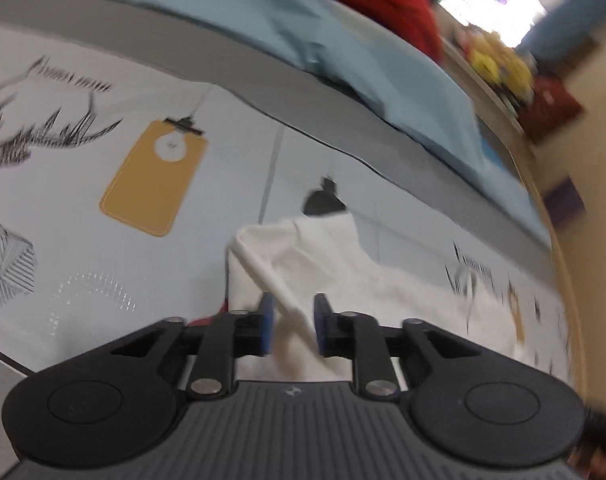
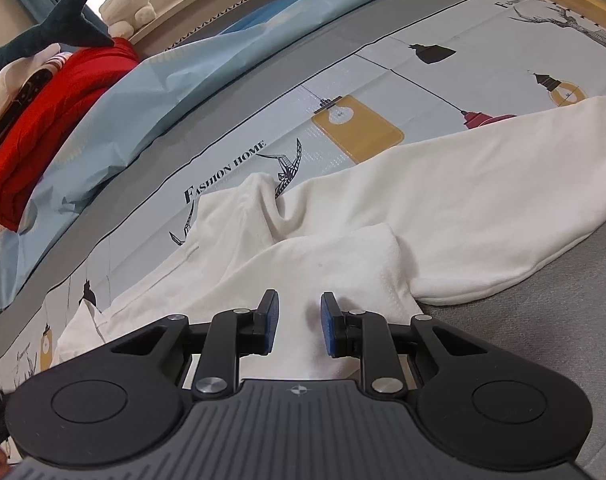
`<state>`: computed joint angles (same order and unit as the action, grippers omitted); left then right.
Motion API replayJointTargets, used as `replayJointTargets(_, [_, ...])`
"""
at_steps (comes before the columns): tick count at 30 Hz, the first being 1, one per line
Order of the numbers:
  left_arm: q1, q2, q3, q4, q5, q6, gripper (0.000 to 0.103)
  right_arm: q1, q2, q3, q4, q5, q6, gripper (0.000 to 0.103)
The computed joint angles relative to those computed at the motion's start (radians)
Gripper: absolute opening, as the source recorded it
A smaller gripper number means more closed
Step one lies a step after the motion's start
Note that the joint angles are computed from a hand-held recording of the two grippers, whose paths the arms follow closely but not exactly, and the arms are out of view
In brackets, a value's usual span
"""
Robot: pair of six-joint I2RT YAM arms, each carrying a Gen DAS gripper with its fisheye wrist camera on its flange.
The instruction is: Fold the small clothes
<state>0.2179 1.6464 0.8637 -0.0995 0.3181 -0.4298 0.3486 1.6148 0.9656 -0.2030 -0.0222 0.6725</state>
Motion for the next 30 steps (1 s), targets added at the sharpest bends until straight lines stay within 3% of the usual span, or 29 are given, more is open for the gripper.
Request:
replayJointTargets(4, [-0.001, 0.111, 0.072, 0.023, 0.027, -0.088, 0.027, -0.007, 0.002, 0.001, -0.005, -0.001, -0.009, 0.024])
replayJointTargets(5, [-0.007, 0.125, 0.084, 0.018, 0.005, -0.077, 0.021, -0.009, 0.002, 0.002, -0.006, -0.003, -0.012, 0.024])
replayJointTargets(6, [-0.016, 0.128, 0.094, 0.002, -0.036, -0.055, 0.000, -0.012, 0.004, 0.002, -0.006, -0.005, -0.014, 0.024])
replayJointTargets(8, [-0.051, 0.105, 0.095, 0.003, -0.166, 0.000, 0.000, -0.014, 0.007, 0.005, -0.010, -0.006, -0.017, 0.024])
replayJointTargets(9, [-0.051, 0.076, 0.063, 0.062, -0.175, -0.001, 0.000, -0.014, 0.010, 0.007, -0.012, -0.008, -0.017, 0.024])
replayJointTargets(12, [-0.013, -0.004, -0.037, 0.244, -0.065, -0.057, 0.000, -0.012, 0.010, 0.009, -0.011, -0.009, -0.022, 0.024])
replayJointTargets(13, [-0.010, -0.023, -0.048, 0.260, -0.062, -0.057, 0.001, -0.012, 0.010, 0.009, -0.012, -0.009, -0.022, 0.024])
replayJointTargets(17, [-0.040, -0.058, -0.018, 0.140, -0.168, 0.001, 0.001, -0.019, -0.004, -0.001, -0.016, 0.014, -0.012, 0.024])
replayJointTargets(20, [-0.044, -0.031, 0.027, 0.038, -0.028, 0.093, 0.001, -0.033, -0.022, -0.014, -0.017, 0.048, 0.006, 0.024])
replayJointTargets(22, [-0.070, -0.010, 0.044, -0.002, 0.007, 0.177, 0.002, -0.047, -0.038, -0.027, -0.014, 0.077, 0.028, 0.024])
replayJointTargets(24, [-0.103, 0.011, 0.029, 0.032, -0.067, 0.243, 0.005, -0.063, -0.056, -0.041, -0.009, 0.106, 0.050, 0.024])
replayJointTargets(27, [-0.134, 0.101, 0.056, -0.008, -0.391, 0.224, 0.006, -0.091, -0.084, -0.061, -0.007, 0.126, 0.070, 0.024])
replayJointTargets(28, [-0.133, 0.125, 0.063, -0.020, -0.457, 0.198, 0.007, -0.105, -0.094, -0.067, -0.009, 0.119, 0.069, 0.024])
replayJointTargets(30, [-0.104, 0.103, 0.050, -0.023, -0.422, 0.158, 0.007, -0.128, -0.105, -0.073, -0.007, 0.091, 0.060, 0.024])
